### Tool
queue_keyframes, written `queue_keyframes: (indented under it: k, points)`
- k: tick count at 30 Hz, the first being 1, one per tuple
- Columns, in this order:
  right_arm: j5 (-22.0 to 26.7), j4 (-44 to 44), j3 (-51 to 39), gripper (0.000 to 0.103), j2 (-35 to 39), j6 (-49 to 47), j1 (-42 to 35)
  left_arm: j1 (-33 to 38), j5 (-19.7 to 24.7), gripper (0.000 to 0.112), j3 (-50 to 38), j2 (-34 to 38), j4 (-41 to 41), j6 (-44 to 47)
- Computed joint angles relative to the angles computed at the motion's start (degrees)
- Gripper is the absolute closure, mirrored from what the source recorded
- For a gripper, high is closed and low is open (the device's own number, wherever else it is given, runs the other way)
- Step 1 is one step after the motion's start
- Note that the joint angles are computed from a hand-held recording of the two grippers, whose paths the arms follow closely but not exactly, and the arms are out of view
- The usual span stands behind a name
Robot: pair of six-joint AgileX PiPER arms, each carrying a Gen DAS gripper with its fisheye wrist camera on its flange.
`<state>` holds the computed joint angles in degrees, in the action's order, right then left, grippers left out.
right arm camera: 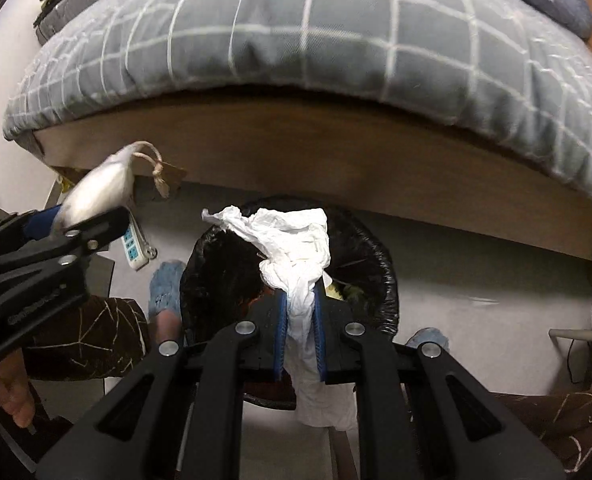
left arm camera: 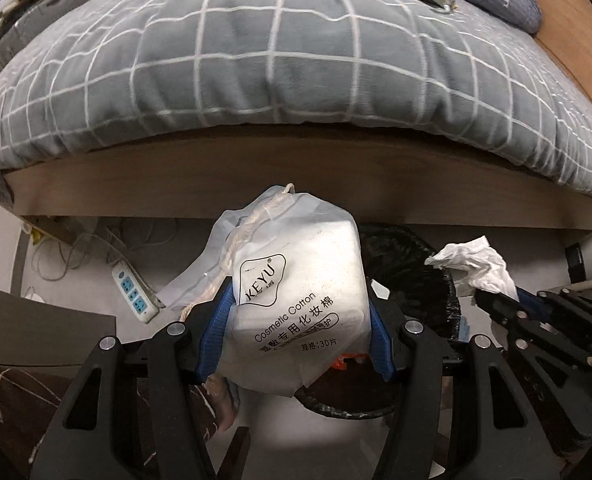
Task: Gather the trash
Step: 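Carry the KEYU bag with left tool while right tool carries tissue over bin, then open the right tool to drop tissue while left tool drops KEYU bag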
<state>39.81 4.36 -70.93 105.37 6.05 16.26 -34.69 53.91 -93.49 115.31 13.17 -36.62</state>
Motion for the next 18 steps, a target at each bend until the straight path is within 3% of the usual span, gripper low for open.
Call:
queue_keyframes:
  k: [7, 18]
  points:
    - [-0.6, 3.9, -1.9, 0.087, 2.7, -3.3, 1.0, 2.2, -1.4, 0.055, 4.0, -1.0, 0.2, -1.4]
    - [-1.2, 3.7, -2.8, 0.039, 2.8, -2.6, 0.2, 1.9, -2.1, 0.055, 3.6, 0.4, -0.5, -0.5]
